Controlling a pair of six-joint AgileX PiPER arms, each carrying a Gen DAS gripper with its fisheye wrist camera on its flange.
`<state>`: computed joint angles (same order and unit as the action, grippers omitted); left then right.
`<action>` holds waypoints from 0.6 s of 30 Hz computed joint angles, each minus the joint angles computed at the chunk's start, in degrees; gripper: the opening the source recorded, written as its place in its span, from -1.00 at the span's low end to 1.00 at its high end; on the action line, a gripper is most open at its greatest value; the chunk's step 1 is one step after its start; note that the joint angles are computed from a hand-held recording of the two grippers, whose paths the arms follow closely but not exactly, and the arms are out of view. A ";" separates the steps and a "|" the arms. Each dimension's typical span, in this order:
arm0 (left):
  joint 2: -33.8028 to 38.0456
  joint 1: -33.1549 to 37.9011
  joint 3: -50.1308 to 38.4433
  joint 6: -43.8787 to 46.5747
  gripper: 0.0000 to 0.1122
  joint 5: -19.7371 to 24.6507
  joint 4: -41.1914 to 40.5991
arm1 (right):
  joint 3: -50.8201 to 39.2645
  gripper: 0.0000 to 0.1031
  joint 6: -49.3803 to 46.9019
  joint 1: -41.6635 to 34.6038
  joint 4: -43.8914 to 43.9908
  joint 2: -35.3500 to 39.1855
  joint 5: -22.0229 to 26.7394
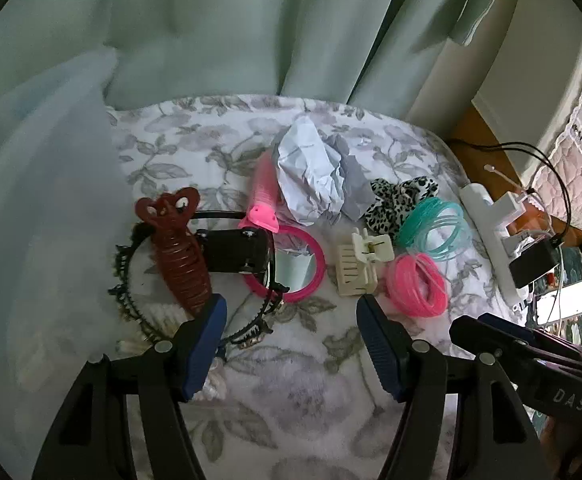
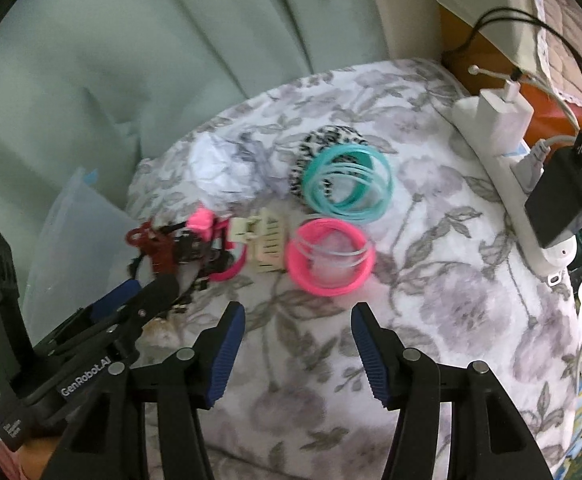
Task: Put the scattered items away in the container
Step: 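Grasp the white hair clip with the left tool while the right tool grasps the teal and pink bangles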
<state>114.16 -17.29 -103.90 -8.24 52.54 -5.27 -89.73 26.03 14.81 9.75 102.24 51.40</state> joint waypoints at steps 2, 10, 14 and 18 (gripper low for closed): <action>1.54 0.37 -1.56 0.18 0.22 0.29 -0.41 | 0.01 0.15 -0.34 -0.58 0.40 0.91 0.02; 4.67 0.87 -7.10 3.56 0.22 1.51 -5.12 | -1.73 0.15 -1.27 -1.87 0.61 3.93 -0.51; 5.96 -1.06 -9.51 6.14 0.22 2.31 -6.35 | -3.75 0.15 -0.44 -2.55 -1.80 4.87 0.14; 8.04 -3.04 -13.14 6.88 0.22 4.01 -6.23 | -4.59 0.15 0.01 -3.39 -3.98 4.80 0.63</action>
<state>122.19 -20.33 -117.04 -1.36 56.55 -11.50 -94.31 26.04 11.42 5.78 107.04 52.03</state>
